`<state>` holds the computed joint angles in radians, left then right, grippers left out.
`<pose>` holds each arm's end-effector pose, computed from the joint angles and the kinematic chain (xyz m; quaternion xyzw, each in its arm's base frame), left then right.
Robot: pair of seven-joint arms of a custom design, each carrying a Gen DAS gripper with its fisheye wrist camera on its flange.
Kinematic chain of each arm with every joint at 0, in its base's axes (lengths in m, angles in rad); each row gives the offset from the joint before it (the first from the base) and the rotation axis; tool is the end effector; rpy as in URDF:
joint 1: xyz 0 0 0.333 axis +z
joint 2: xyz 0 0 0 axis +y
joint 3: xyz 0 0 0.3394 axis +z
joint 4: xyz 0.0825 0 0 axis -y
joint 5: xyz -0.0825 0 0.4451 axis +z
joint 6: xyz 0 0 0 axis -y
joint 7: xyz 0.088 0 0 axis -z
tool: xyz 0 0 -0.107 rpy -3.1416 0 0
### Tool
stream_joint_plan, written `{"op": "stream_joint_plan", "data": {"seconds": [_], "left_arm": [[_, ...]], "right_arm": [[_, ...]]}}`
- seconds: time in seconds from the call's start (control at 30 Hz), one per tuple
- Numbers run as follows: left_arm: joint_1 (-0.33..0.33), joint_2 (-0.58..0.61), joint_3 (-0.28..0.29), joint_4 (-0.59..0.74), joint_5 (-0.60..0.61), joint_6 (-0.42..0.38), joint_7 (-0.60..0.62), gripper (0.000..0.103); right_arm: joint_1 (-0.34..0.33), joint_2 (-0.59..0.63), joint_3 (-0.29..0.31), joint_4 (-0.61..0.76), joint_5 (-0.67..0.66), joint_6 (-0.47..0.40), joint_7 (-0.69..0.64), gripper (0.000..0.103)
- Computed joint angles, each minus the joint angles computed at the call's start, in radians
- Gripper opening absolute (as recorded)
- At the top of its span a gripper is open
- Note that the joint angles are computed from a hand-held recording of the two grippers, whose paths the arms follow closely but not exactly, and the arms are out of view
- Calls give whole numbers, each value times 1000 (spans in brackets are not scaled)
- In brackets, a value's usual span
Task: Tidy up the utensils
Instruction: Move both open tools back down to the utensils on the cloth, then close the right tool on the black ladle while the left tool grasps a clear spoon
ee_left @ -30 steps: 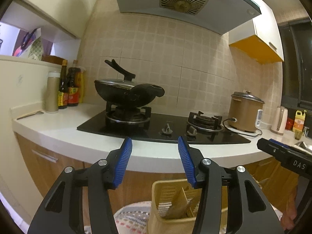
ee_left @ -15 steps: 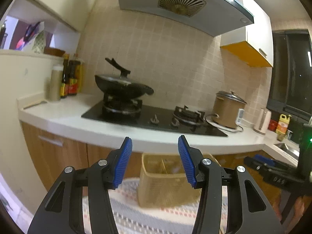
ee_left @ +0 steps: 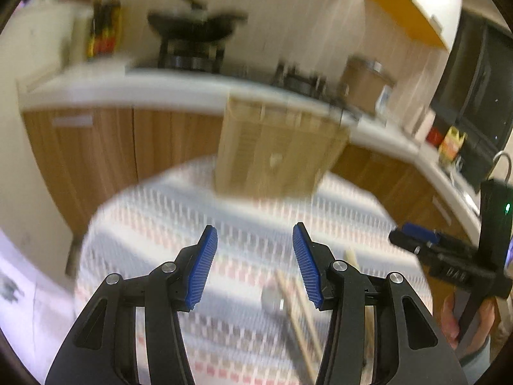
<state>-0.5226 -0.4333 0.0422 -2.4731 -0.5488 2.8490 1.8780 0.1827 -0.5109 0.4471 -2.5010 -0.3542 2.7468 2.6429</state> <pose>0.4583 -0.2057 0.5302 -0.5308 0.7370 -0.4057 0.1025 0.3818 0.3137 0.5158 -0.6052 0.6918 -0.2043 0.3367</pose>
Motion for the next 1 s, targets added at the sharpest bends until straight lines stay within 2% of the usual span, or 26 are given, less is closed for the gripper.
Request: {"op": "stream_joint_plan", "data": {"seconds": [0.07,0.23,0.43,0.53,0.57,0.7,0.87,0.93,1.0], "left_arm": [[-7,7,24,-3,-26,-82,12,47],[-5,60,75,26,-177,-272,116,47],[57,94,-4,34,-185,-338,141,47],[99,105,-64,35,-148,-345,124,47],[116,109,-89,33,-125,-340,111,47],[141,129,-148,41,-69,-315,74,47],[152,155,-211,51,85,-245,-33,47],[163,160,-235,52,178,-222,-96,41],[168,160,-245,52,260,-210,-151,33]], "right_arm": [[57,12,-42,-24,59,12,-37,61],[150,67,-91,-30,165,9,-131,59],[186,132,-90,16,194,-51,-178,48],[197,150,-89,19,185,-70,-168,42],[207,156,-98,16,192,-66,-178,37],[203,178,-89,23,154,-62,-153,35],[180,208,-60,51,38,-82,-79,33],[175,220,-53,66,-19,-105,-46,28],[180,230,-60,77,-58,-118,-26,19]]}}
